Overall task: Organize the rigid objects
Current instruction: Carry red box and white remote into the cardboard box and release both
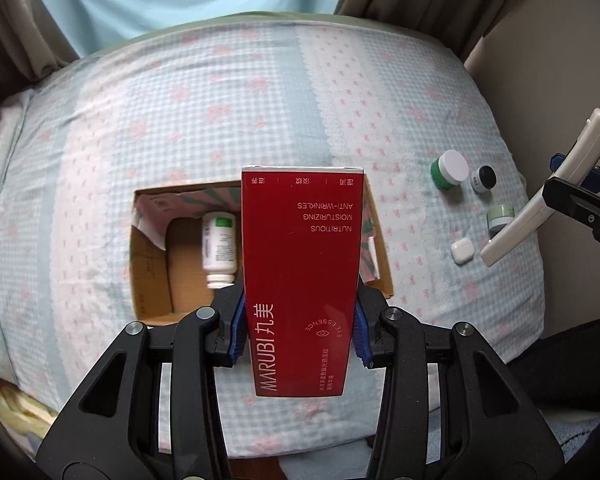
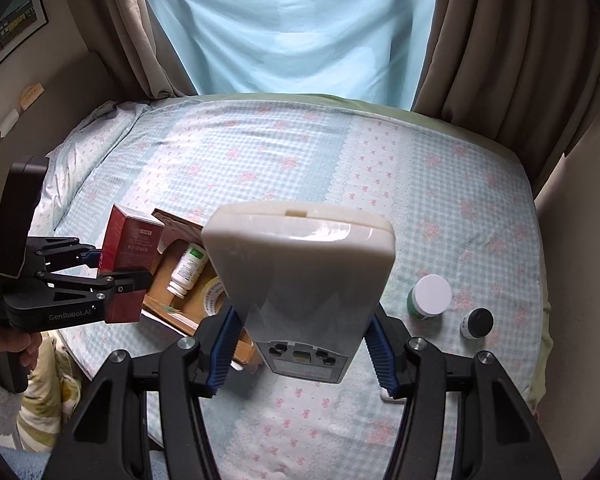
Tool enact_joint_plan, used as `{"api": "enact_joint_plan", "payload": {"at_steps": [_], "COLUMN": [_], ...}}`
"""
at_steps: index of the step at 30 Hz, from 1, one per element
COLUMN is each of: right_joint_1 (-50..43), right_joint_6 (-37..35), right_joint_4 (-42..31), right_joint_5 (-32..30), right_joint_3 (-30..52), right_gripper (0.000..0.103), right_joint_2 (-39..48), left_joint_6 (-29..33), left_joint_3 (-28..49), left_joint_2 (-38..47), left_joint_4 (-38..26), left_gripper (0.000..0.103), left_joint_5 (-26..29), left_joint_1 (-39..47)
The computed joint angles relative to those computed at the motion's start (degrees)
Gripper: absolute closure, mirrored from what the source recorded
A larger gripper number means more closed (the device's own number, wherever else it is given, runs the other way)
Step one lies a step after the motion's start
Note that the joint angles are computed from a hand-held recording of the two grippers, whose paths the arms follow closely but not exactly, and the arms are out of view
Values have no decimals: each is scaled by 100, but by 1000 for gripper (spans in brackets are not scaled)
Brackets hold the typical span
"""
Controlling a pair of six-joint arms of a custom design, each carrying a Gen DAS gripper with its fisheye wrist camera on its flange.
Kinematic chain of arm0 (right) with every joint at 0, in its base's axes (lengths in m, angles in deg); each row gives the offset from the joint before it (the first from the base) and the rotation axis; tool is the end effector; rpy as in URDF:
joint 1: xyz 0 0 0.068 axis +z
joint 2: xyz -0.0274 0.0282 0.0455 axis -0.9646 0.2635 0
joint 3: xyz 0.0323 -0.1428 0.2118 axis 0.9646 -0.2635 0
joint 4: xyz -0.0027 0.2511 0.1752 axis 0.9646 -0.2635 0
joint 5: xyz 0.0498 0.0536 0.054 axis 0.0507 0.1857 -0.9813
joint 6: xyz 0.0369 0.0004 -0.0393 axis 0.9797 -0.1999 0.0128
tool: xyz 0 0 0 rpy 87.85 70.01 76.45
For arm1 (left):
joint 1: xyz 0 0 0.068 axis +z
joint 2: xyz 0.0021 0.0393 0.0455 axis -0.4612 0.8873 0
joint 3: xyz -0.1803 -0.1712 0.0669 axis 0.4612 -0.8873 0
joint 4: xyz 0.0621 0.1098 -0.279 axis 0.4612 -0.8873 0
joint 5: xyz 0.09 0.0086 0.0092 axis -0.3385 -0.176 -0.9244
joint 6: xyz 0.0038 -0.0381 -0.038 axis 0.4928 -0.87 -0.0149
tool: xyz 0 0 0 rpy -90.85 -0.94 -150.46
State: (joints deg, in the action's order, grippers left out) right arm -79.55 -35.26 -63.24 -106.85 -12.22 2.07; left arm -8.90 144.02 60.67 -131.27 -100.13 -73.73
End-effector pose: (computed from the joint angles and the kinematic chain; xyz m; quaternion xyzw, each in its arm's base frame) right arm 0.2189 -0.0060 0.3417 -0.2159 0.9393 0.1152 0.2407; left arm 0.2040 -0.2022 0.3249 -0.2809 0.9387 -0.0995 0.1736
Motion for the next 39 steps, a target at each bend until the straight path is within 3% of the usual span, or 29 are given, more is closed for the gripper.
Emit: {"api": "enact_joint_plan", "payload": {"at_steps": [8,14,20,26,30,35,39], "right_joint_1": [1807,2727,3093,3427,3623,3532,3605], "right_joint_6": [2119,3162,3953,4279,4248,4666,4509], "right_joint_4": [513,997,1655,2408,2582,2775,2590], "right_joint_5": [482,836,482,97,-34,-644,-548], "right_joint_3": [-290,-407,-575,-665,-498,-380,-161], "right_gripper": [49,49,49,49,49,49,49], "right_joint_2": [-55,327,971,2067,2922,3771,4167], "left_joint_6": [28,501,1209,1701,1871,2217,2405], "left_joint_3": [-1882,-2854,-3460,-4008,-4153,-4141,-4061], "left_joint_2": [-1860,-2639,-2704,-2346,-1920,-1352,-993], "left_joint_4": [-42,247,792,1604,1954,2371,2554], "left_gripper": [65,65,65,65,65,65,65], "left_joint_5": [70,314,725,1225,1441,1621,1674], "left_joint_1": [227,713,1362,1923,2210,2455,2546]}}
